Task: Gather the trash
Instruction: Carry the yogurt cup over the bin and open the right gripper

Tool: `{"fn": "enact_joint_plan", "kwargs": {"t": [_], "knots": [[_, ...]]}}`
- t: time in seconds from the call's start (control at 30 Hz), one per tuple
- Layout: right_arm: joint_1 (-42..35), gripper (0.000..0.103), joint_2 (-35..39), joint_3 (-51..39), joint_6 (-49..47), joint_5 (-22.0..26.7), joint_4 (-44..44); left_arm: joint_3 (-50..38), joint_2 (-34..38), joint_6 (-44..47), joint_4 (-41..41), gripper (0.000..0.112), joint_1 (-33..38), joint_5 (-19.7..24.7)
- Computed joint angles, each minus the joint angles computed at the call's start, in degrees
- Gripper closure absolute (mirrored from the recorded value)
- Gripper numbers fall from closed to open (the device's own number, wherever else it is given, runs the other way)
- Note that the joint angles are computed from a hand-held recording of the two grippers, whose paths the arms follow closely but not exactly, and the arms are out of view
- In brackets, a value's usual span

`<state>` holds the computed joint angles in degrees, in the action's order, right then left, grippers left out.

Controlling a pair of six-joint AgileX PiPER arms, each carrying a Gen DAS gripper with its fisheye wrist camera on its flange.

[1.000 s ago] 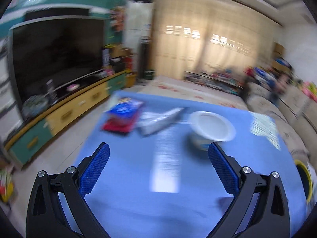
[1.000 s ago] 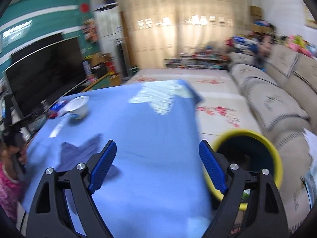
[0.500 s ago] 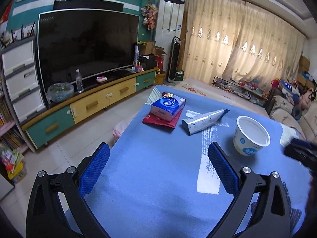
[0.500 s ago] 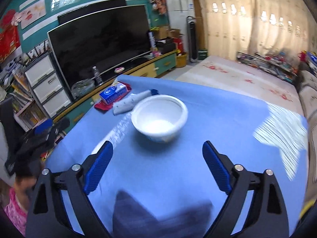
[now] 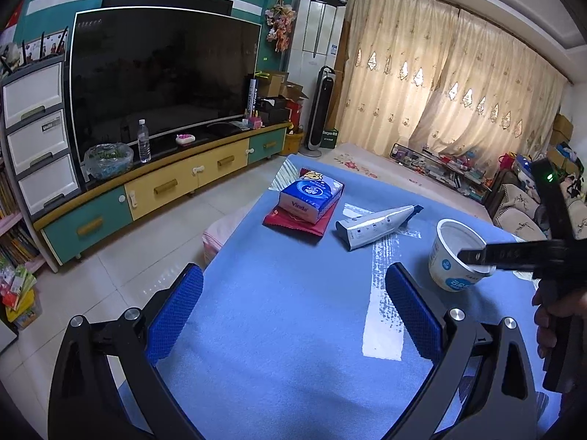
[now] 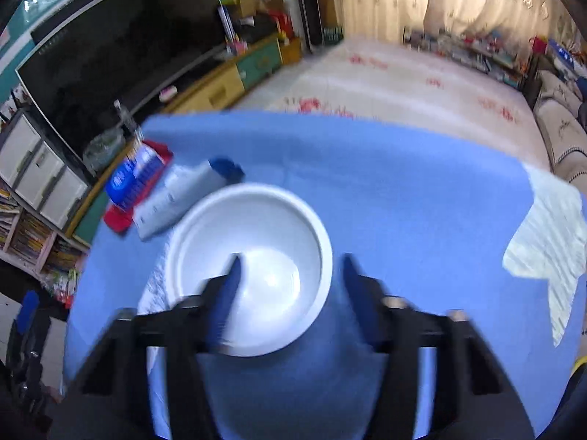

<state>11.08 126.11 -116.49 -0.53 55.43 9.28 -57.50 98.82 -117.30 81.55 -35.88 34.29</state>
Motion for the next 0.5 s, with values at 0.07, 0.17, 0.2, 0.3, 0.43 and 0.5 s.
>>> {"fn": "enact_joint_plan", "kwargs": {"t": [0.07,0.17,0.2,0.3,0.43,0.5], "knots": [[-0.4,0.091,-0.4,1.4,0.5,-0.4,0.5,0.0,0.0,-0.1,0.3,0.014,-0.5,0.6],[-1.6,0.098,-3.8,6.8,-0.6,-4.0,2.8,0.2,-0.2,-0.6,1.2,0.014,-1.3,1.2],[-2.1,0.098,-5.5,8.9,-1.3,-5.1,3.4,0.3,-0.3,-0.8,1.6,0.014,-1.5,1.1],[-5.1,0.098,-12.5,17.8,-5.7,-9.0,7.1,0.4,-0.2,-1.2,3.2,0.014,-2.2,0.9],[-13.7,0.098,-23.6,30.5,-14.6,-11.5,14.4,-0.2,0.2,-0.3,4.9,0.014,-4.0,1.5],[-19.4,0.098,-28.3,36.0,-19.0,-11.8,17.3,-0.6,0.5,0.3,5.3,0.014,-4.7,1.9]]}}
